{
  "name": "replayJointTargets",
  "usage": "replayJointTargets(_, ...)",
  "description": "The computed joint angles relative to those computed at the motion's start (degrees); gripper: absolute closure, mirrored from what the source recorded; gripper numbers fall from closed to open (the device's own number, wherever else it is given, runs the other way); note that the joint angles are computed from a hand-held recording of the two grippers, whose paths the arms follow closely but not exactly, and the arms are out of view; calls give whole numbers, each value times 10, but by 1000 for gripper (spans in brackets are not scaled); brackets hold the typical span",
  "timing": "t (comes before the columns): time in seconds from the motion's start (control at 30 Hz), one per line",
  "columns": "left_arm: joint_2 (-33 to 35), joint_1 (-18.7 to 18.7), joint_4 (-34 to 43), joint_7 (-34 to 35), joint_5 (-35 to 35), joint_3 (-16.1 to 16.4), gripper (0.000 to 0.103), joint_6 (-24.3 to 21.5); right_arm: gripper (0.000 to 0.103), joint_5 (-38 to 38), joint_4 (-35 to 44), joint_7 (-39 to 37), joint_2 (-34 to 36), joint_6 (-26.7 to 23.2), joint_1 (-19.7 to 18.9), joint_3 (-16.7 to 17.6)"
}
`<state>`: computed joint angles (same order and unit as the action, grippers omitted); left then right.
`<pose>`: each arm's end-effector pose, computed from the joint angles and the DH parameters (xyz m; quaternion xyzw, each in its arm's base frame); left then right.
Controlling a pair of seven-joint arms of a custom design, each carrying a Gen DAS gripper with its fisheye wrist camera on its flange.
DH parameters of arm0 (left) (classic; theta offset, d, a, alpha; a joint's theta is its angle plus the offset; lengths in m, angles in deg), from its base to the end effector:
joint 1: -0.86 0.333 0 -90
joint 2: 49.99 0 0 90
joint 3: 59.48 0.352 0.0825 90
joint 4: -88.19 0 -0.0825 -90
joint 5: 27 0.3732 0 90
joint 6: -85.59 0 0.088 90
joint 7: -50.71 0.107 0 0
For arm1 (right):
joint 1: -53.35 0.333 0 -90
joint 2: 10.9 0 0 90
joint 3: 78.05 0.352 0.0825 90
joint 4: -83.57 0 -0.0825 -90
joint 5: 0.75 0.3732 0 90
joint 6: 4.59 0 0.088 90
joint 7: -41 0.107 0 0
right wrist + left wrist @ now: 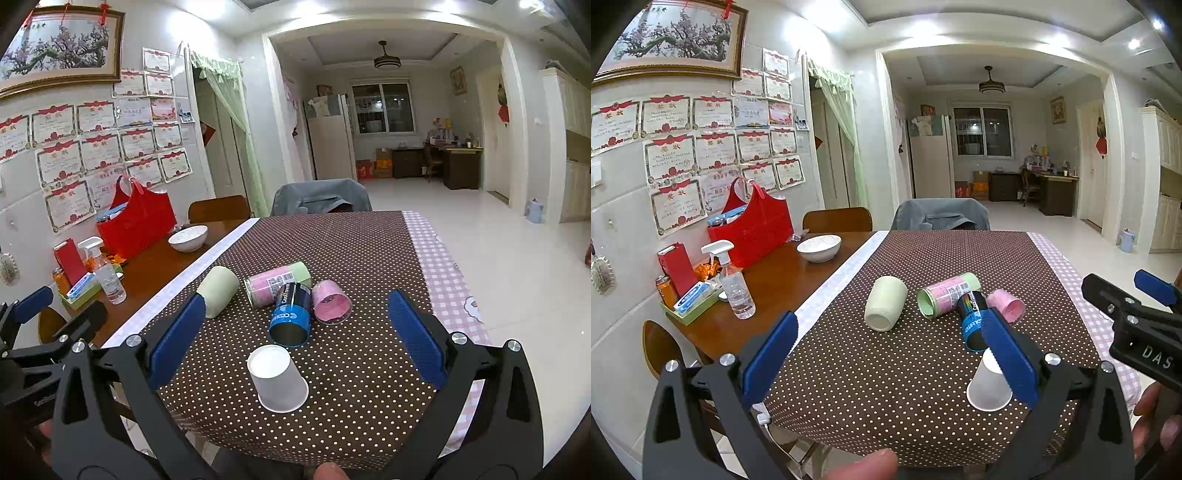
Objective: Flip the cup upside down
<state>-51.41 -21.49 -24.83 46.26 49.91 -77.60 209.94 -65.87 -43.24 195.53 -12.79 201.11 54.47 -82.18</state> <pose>0.4584 -0.3438 0.5687 -0.6478 0.5180 -0.2898 0.4776 0.5074 0.0870 0.5518 -0.6351 0.5286 -0.2660 0.4966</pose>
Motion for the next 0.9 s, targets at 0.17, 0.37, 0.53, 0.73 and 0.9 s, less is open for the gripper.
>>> replayJointTargets(0.17,0,0,0,0,0,0,5,0,6,-38,13,32,5,2,-1,0)
replayJointTargets(0.37,0,0,0,1,0,0,5,1,6,-34,12,32,5,5,-3,1)
replayJointTargets(0.53,0,0,0,1,-1,0,5,1,6,-41,15,38,6,4,-4,1)
replayJointTargets(0.73,2,0,2,-1,-3,0,5,-4,6,-40,13,35,4,2,-3,1)
replayJointTargets(0.9,7,-5,6,-1,4,-3,5,-27,6,-51,19,48,6,-2,-3,1)
